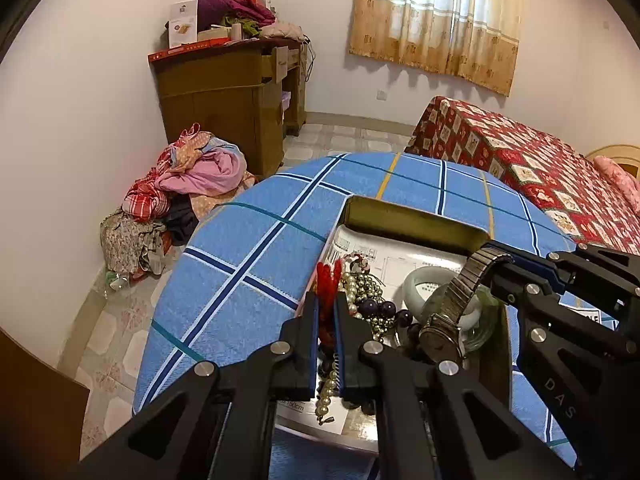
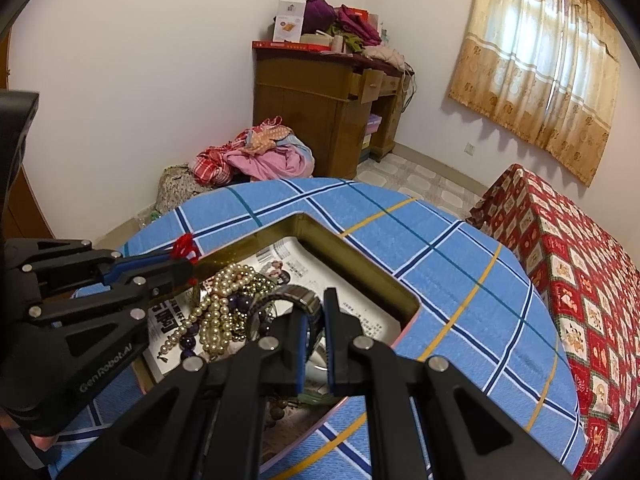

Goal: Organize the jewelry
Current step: 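Carry the watch and tassel into the pink tin and open both tools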

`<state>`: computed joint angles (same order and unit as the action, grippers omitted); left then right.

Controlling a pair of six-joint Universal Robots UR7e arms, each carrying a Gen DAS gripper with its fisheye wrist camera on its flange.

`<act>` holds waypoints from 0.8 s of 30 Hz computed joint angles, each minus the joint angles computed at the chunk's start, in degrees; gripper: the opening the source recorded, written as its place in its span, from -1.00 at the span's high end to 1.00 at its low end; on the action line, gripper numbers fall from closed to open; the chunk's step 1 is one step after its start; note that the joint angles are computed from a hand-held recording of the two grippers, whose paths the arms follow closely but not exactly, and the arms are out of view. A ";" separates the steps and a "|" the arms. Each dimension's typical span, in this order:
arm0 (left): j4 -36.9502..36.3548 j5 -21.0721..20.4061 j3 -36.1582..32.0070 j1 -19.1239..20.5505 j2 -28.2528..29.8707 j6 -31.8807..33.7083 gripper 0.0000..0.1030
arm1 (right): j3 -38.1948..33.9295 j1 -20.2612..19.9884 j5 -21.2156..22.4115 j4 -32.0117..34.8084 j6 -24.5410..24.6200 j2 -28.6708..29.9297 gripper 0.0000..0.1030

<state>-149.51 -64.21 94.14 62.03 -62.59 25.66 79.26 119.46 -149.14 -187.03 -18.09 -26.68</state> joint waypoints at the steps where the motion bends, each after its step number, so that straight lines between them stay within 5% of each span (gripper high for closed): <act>1: 0.09 0.14 -0.02 0.04 0.07 0.06 0.89 | -0.08 -0.03 0.03 0.12 0.05 0.06 0.83; 24: 0.33 1.64 -0.43 0.14 0.92 0.75 0.88 | 0.24 -0.50 0.58 2.31 1.65 0.03 0.83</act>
<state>-149.19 -62.57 93.70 62.17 -61.67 26.41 79.50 118.97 -148.56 -184.72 -16.44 -26.65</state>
